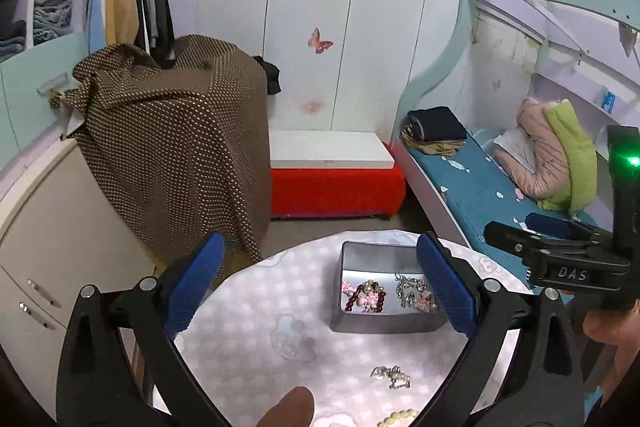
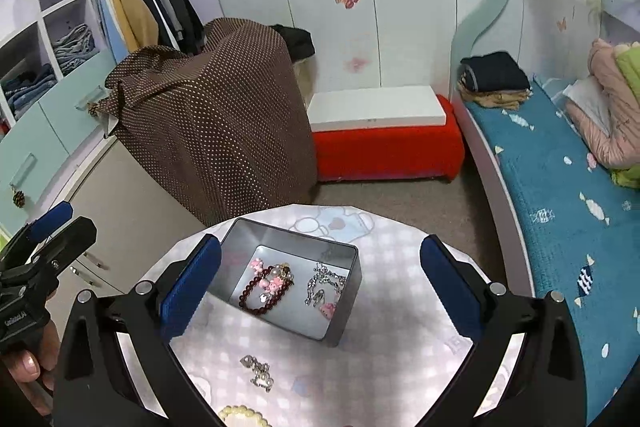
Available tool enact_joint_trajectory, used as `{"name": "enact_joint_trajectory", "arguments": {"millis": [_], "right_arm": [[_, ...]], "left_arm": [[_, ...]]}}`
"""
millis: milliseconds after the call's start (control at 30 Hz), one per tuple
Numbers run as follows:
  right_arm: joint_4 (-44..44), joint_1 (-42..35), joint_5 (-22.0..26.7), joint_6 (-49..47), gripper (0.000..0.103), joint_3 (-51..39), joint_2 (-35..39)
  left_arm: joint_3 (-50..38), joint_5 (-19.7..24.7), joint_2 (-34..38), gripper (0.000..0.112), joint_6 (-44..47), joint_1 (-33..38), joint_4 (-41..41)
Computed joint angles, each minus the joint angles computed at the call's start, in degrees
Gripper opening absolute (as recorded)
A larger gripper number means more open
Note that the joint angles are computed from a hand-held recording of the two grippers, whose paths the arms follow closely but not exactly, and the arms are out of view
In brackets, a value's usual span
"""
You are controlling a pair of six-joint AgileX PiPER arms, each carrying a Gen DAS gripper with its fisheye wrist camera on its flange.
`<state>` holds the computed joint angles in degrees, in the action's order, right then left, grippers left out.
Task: Organize jewelry
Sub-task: 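Move both open grippers back over the yellow bracelet and silver chain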
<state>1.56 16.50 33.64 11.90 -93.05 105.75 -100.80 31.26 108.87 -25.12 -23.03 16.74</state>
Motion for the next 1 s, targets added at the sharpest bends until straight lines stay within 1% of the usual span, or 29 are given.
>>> {"name": "enact_joint_trajectory", "arguments": {"millis": [167, 233, 300, 467, 533, 667, 733, 1000], "right_arm": [[-4.3, 2.0, -4.7, 3.3, 0.096, 8.9, -5.9], [-6.4, 3.0, -6.1, 5.0, 0.096, 12.5, -7.9], [-8.3, 3.7, -7.3, 6.5, 0.096, 15.7, -9.5], [-14.3, 5.9, -9.0, 11.8, 0.096, 21.2, -11.5], [-14.5, 6.4, -9.7, 12.0, 0.096, 22.7, -11.6], [-14.4, 7.3, -10.8, 12.5, 0.096, 25.6, -11.8], [-14.0, 7.6, -11.2, 12.2, 0.096, 26.2, -11.3], [-11.9, 8.0, -12.6, 11.3, 0.096, 27.4, -10.0]], "left_arm": [[9.4, -3.0, -5.4, 0.098, -8.9, -1.8, 9.4], [13.5, -3.8, -7.4, 0.098, -14.0, -2.8, 14.7], [16.6, -4.4, -8.7, 0.098, -17.6, -3.4, 18.2], [23.3, -5.9, -11.7, 0.098, -25.0, -4.5, 24.0], [26.2, -6.4, -12.7, 0.098, -28.5, -5.5, 27.3], [31.0, -7.8, -14.0, 0.098, -31.5, -6.6, 29.7], [33.1, -9.0, -14.4, 0.098, -31.2, -6.8, 28.6], [37.2, -10.6, -13.3, 0.098, -31.2, -8.6, 27.5]]}}
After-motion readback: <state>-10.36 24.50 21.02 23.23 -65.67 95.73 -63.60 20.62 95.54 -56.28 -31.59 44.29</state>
